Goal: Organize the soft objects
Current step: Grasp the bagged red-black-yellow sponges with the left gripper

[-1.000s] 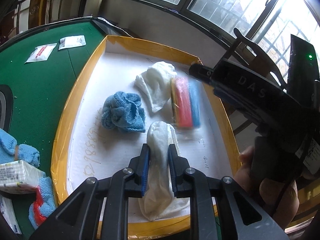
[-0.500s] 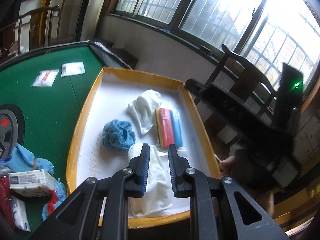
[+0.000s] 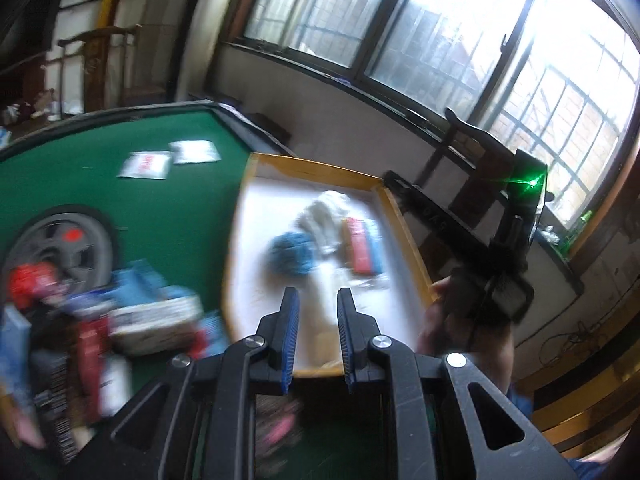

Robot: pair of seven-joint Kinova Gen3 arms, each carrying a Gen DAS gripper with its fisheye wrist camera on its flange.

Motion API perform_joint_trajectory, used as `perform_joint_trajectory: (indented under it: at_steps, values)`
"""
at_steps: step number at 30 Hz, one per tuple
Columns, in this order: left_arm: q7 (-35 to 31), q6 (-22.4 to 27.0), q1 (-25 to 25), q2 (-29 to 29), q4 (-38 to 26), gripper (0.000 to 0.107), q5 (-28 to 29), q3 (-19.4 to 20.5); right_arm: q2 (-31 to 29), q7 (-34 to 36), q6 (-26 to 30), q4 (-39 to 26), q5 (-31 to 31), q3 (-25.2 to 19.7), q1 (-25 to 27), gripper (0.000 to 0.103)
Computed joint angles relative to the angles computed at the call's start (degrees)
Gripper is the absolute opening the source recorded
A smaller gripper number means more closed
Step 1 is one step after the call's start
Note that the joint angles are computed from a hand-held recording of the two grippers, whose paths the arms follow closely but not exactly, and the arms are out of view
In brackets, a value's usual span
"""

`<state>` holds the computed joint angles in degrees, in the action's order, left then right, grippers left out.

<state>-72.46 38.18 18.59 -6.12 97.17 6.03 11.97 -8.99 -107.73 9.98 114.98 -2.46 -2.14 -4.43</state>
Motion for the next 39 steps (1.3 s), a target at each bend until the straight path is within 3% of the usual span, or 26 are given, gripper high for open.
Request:
perform_joint_trajectory:
  at_steps: [3, 5, 7, 9, 10, 14, 16, 18, 20, 23, 25, 28, 36, 39]
  values:
    - [-0.13, 0.41, -1.57, -6.76, 5.38, 0.019, -1.70, -1.70, -0.19, -0.50, -0.53, 0.41, 0.97, -1.00, 0.68, 0.065]
    - [-1.11, 0.72, -3.29, -10.24, 8.14, 0.029, -1.60, -2.93, -0.17, -0.45, -0.61, 0.53, 1.12, -1.01, 0.51, 0.065]
    - [-1.36, 1.20, -6.19, -14.82, 11.72, 0.061, -2.56, -4.69, -0.33, -0.09, -0.87, 0.89, 1.13, -0.88, 0.08, 0.065]
    - [-1.33, 0.82, -9.47, -18.25, 14.47, 0.076, -3.58, -6.23, -0.54, -1.01, -1.50, 1.34, 2.31, -2.63, 1.52, 0.065]
    - [-1.26, 1.48, -10.80, -19.47, 15.44, 0.077, -4.10, -7.98, -0.60, -1.84, -1.77, 1.49, 3.15, -4.02, 2.68, 0.065]
    - [-6.13, 2.72, -13.37, -20.38, 17.87, 0.077, -0.84, -16.02, -0.52, -5.32, -1.97, 1.53, 7.65, -9.64, 7.55, 0.065]
    - [-10.79, 3.31, -11.73, -18.84, 18.28, 0.077, 2.68, -21.33, -0.44, -6.49, -1.77, 1.41, 8.82, -10.17, 7.98, 0.065]
    - [-14.95, 4.76, -10.46, -16.60, 17.77, 0.077, 5.94, -24.29, -0.30, -5.91, -1.54, 1.34, 8.10, -7.76, 5.66, 0.065]
    - [-17.23, 5.44, -10.47, -14.69, 17.02, 0.077, 5.48, -23.11, -0.20, -5.49, -0.92, 1.10, 7.24, -6.03, 4.00, 0.065]
    - [-16.25, 4.34, -14.96, -13.37, 17.03, 0.077, -0.81, -15.62, -0.07, -4.29, -0.16, 0.77, 5.69, -3.69, 1.67, 0.065]
    - [-17.81, 4.63, -16.63, -13.07, 17.36, 0.077, -2.80, -13.50, -0.16, -4.35, -0.21, 0.81, 5.71, -3.78, 1.73, 0.065]
    - [-23.09, 4.57, -15.86, -12.23, 18.03, 0.077, -0.37, -15.99, -0.34, -4.76, -0.27, 0.92, 5.99, -4.31, 2.14, 0.065]
    - [-26.97, 5.29, -19.71, -8.06, 17.47, 0.075, 6.84, -18.09, -1.02, 3.18, -2.24, 2.11, -0.57, 3.33, -5.81, 0.065]
    - [-26.61, 6.32, -20.21, -7.72, 17.33, 0.050, 9.20, -18.81, -1.94, 6.89, -3.06, 3.04, -3.14, 7.70, -11.04, 0.065]
